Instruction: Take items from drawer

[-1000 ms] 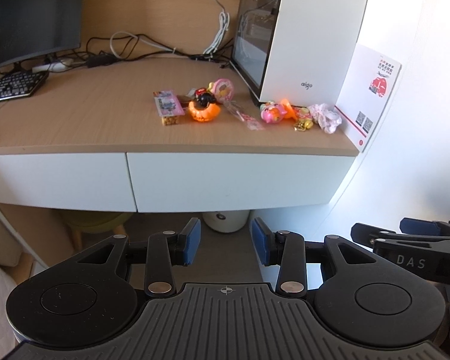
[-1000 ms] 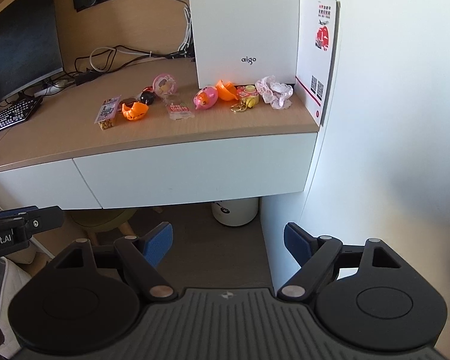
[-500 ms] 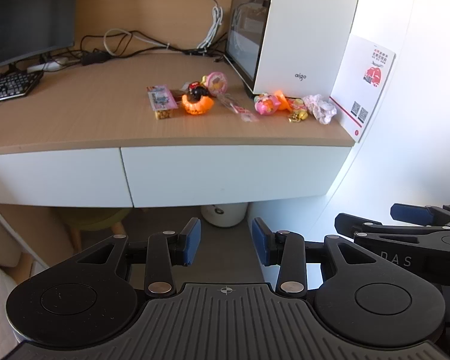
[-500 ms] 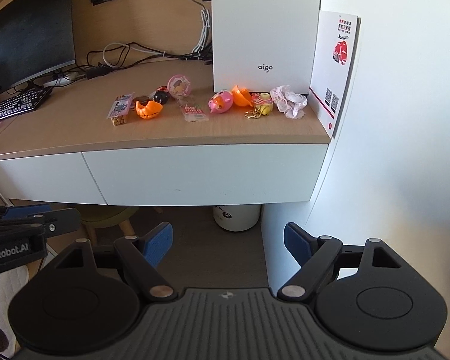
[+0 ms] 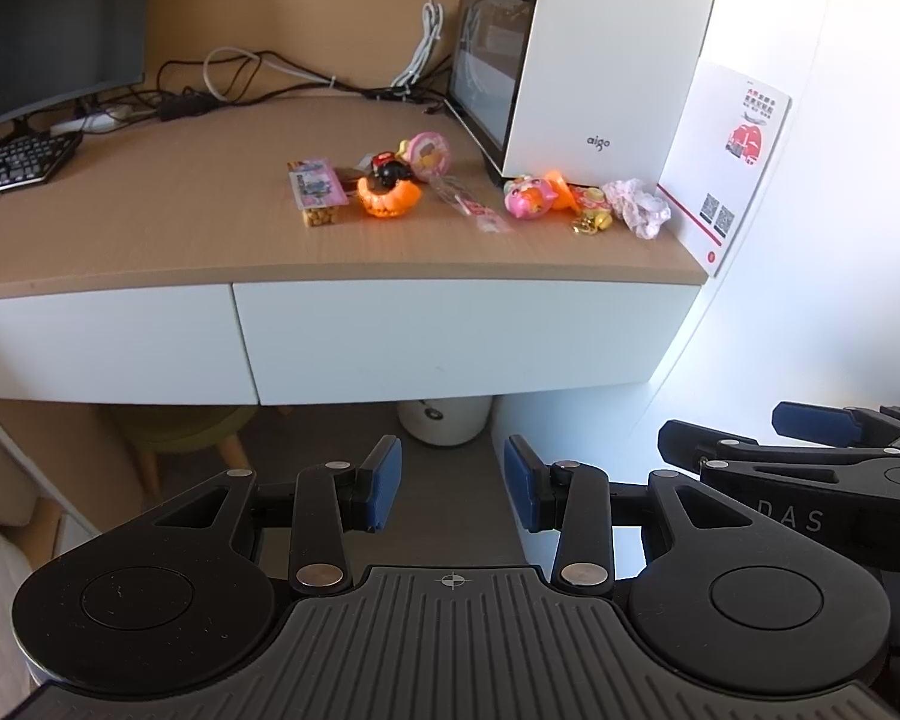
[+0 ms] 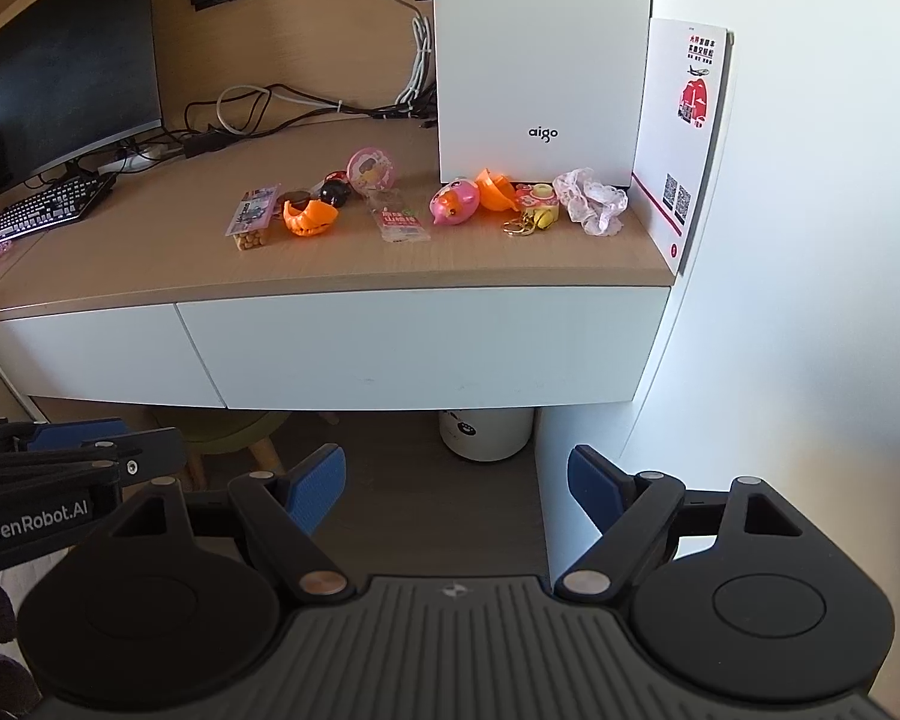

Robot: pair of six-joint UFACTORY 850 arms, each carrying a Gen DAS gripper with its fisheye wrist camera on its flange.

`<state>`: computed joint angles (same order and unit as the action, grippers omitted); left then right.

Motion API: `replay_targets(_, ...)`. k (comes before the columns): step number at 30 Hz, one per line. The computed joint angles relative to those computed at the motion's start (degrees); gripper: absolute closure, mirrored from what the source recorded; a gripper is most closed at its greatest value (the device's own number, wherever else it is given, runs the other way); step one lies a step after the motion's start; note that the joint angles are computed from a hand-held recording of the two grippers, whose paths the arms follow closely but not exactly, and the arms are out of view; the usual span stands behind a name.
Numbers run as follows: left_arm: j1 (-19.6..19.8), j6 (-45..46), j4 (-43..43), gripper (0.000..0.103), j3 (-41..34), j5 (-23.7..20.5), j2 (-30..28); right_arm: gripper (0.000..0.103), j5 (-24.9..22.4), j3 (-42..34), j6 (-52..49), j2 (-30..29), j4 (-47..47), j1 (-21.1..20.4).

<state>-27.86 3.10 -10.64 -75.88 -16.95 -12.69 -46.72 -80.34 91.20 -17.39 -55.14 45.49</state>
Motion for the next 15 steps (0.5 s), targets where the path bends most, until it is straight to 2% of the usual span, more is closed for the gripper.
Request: replay_targets(15, 0.25, 0.70, -1.19, 0.061, -0.17, -0.33, -0.35, 0.021, 0.81, -0.27, -0.46, -0.40, 0.61, -0.22)
